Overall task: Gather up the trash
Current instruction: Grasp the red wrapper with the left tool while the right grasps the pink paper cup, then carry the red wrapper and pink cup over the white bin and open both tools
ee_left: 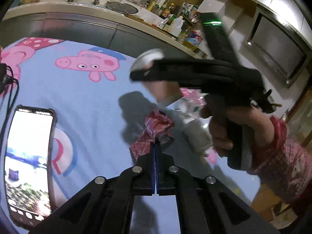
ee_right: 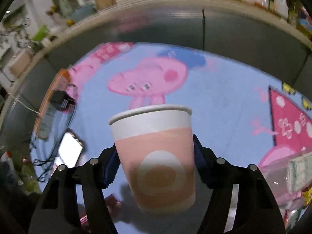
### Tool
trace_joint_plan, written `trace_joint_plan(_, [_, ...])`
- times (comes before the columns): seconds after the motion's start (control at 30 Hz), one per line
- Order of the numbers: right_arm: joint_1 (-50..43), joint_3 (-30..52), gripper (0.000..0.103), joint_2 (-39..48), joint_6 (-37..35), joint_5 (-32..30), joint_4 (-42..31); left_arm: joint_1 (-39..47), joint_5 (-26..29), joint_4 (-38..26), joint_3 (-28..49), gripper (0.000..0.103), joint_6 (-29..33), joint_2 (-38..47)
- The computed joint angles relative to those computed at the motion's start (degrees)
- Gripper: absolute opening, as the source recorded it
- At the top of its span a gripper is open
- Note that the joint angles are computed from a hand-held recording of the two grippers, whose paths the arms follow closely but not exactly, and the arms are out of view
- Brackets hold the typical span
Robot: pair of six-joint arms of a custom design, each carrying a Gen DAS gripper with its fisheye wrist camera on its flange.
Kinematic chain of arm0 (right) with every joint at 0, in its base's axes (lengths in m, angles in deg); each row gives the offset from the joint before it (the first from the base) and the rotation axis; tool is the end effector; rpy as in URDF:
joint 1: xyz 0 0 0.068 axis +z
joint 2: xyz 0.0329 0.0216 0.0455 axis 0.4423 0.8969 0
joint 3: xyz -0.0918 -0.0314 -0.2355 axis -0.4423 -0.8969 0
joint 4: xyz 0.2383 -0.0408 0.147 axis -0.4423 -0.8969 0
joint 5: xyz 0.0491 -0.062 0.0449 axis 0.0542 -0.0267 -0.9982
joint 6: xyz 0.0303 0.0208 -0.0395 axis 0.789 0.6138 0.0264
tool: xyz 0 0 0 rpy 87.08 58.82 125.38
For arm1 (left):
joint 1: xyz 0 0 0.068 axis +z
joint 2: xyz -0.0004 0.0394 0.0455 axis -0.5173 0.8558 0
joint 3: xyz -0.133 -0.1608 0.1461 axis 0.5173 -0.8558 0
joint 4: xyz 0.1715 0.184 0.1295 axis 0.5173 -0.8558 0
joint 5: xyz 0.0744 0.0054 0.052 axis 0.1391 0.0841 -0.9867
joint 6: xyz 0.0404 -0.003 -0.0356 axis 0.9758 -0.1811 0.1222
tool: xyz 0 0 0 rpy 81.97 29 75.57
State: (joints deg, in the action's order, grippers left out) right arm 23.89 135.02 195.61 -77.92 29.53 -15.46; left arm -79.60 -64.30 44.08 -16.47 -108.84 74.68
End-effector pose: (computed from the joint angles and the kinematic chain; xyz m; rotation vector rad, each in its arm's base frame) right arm 0.4225 0.0029 0.0935 -1.0219 2.3643 0.5826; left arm 0.2214 -0.2287 0.0323 -0.3338 2.2013 -0.5679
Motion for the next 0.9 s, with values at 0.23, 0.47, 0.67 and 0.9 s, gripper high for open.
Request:
trace_joint_plan(0.23, [-20.08, -3.24, 0.067, -5.96, -22.10, -17.33, -16.21, -3.12, 2.29, 2.67, 1.52, 0.001, 2.91, -1.73])
trace_joint_plan(0.47, [-42.32, 2.49, 0.068, 2.33, -32.60, -18.89, -19.23, -4.71, 11.59, -3.98, 18.02, 0.001, 9.15, 5.63])
trace_joint_plan(0.67, [-50.01, 9.38, 0.069, 11.48, -25.04, -12.12, -8.44, -7.37, 17.96, -20.70, 45.65, 0.001, 14.88, 20.61])
trace_joint_plan(0.9, [-51.31, 16.88, 0.076, 19.90, -22.13, -8.32, -7.84, -9.21, 19.78, -40.24, 74.82, 0.001, 16.01, 38.30])
